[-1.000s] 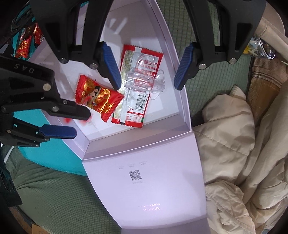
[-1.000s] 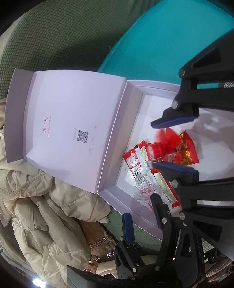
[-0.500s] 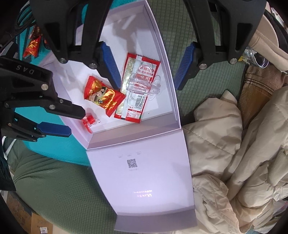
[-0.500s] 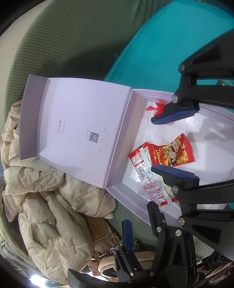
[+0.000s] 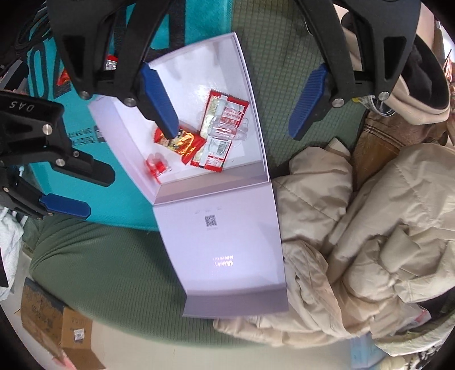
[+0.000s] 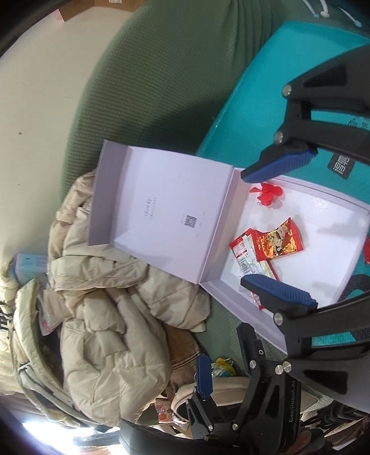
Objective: Organize objects
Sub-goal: 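Withdraw both grippers from the box toward the remaining snack packets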
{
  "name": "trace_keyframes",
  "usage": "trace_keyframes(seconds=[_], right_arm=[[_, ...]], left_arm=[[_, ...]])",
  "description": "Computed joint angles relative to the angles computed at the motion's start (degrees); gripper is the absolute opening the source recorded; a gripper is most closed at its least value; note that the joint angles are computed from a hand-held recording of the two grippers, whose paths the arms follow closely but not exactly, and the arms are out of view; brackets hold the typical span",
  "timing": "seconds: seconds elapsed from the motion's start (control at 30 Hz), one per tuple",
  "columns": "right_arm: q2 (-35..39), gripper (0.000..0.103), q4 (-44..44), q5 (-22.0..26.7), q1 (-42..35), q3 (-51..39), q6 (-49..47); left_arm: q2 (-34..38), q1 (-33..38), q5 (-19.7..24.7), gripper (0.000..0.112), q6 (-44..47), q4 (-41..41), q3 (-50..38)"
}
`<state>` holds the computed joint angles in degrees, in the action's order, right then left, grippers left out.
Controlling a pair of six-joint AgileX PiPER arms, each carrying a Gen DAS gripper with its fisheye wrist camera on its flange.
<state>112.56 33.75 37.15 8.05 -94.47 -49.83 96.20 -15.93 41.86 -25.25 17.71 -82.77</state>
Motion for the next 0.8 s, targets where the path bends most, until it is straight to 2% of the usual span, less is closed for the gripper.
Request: trace_keyframes(seconds=[0.2, 0.43, 0.63, 0.8], right_arm=[[-7.33, 0.068, 2.22, -2.47, -1.04, 8.27, -0.75], [-17.02, 0.068, 8.44, -4.58, -3.99, 20.19, -7.59], [-23.62, 0.068, 12.66, -2.56, -7.71, 27.43, -14.75], [-27.65, 0.068, 14.79, 0.07, -11.99, 31.69, -18.63]], left_arm=[[-6.45, -3.75, 0.23, 0.082, -5.86, 4.80, 4.73], [-12.46, -10.79, 2.98, 0.083, -15.22, 12.41, 10.56], [-16.00, -19.31, 7.76, 0.084, -25.31, 19.44, 13.39], [-16.26, -25.10, 10.48, 0.085, -30.21, 22.19, 13.94]])
